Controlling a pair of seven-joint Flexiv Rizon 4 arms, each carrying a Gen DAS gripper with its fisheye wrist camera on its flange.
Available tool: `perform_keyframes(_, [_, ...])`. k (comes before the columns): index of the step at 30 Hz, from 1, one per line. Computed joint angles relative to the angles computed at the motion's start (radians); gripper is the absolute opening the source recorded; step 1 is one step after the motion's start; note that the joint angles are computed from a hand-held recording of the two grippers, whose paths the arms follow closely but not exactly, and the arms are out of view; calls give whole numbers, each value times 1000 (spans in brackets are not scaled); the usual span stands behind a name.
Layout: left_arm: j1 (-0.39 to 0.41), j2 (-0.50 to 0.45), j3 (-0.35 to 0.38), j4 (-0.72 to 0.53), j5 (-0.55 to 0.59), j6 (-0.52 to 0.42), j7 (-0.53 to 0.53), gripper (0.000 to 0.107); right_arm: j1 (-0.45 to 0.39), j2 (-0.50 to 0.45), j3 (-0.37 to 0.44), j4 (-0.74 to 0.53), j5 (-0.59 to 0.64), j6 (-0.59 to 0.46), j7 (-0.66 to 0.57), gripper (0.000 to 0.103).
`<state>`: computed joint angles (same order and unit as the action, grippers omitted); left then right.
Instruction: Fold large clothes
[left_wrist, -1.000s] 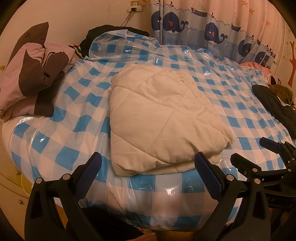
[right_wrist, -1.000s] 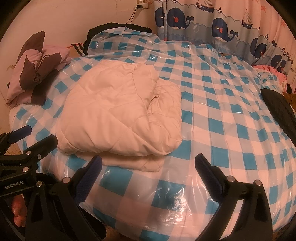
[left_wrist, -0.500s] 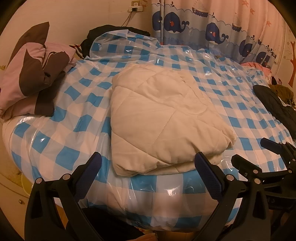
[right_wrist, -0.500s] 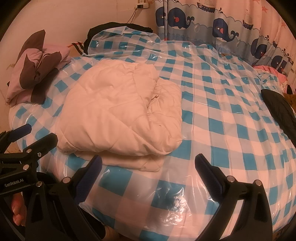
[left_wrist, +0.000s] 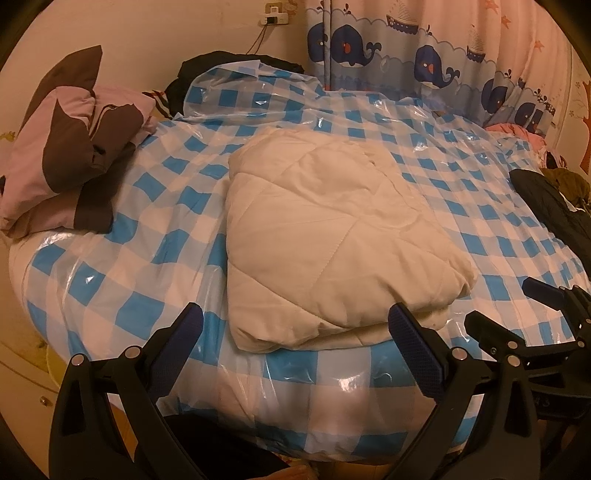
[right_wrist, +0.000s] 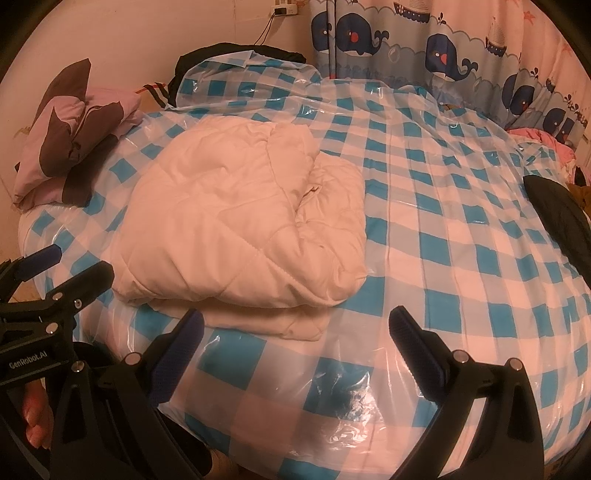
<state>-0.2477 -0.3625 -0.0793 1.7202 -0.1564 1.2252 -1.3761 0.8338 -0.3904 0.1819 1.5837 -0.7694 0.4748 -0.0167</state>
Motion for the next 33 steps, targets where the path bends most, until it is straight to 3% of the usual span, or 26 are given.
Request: perform_keyframes(33, [-13, -14, 4, -16, 11, -19, -29, 97, -11, 9, 3, 20, -5, 17, -7, 96])
